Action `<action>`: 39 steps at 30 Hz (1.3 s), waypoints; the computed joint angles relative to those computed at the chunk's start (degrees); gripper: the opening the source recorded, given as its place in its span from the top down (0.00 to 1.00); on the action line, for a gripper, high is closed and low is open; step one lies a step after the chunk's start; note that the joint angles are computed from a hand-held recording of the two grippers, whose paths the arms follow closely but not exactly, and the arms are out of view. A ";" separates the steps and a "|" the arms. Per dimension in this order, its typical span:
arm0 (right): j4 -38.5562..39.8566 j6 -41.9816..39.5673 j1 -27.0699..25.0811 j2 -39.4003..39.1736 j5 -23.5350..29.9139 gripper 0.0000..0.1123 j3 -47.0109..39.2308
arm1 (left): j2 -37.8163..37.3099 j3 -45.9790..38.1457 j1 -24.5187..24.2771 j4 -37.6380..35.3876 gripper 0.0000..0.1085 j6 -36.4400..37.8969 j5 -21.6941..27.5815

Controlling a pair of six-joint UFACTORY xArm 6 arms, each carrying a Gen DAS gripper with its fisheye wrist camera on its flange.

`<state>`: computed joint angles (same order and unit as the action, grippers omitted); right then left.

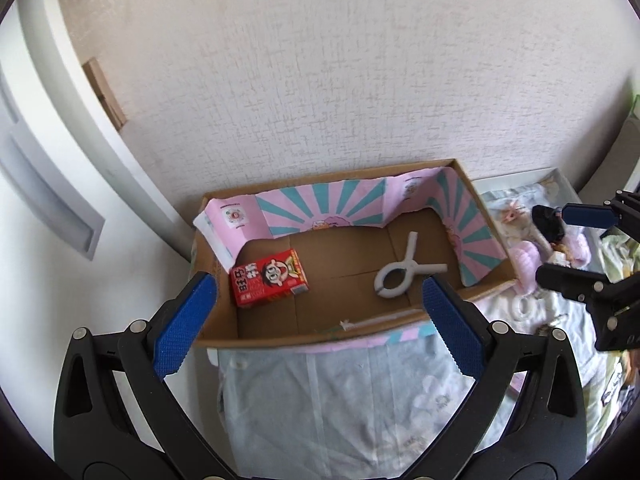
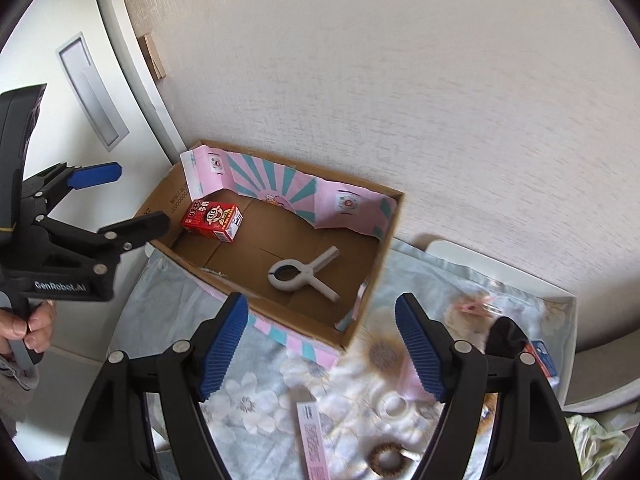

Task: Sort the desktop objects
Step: 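Withdraw both tools from the box back over the table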

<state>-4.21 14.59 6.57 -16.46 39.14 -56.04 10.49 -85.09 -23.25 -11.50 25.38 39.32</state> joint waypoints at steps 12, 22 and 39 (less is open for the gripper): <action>-6.76 4.64 -4.06 -21.29 5.70 0.35 14.16 | -10.64 9.95 -0.91 -5.22 0.06 3.62 2.17; -5.25 5.86 -5.98 -36.98 12.49 0.35 25.48 | -13.35 15.79 -5.71 -8.28 0.06 1.55 5.90; 1.87 0.92 -2.44 -49.31 10.06 0.35 43.93 | -11.60 26.36 -16.82 0.47 0.06 -11.49 0.89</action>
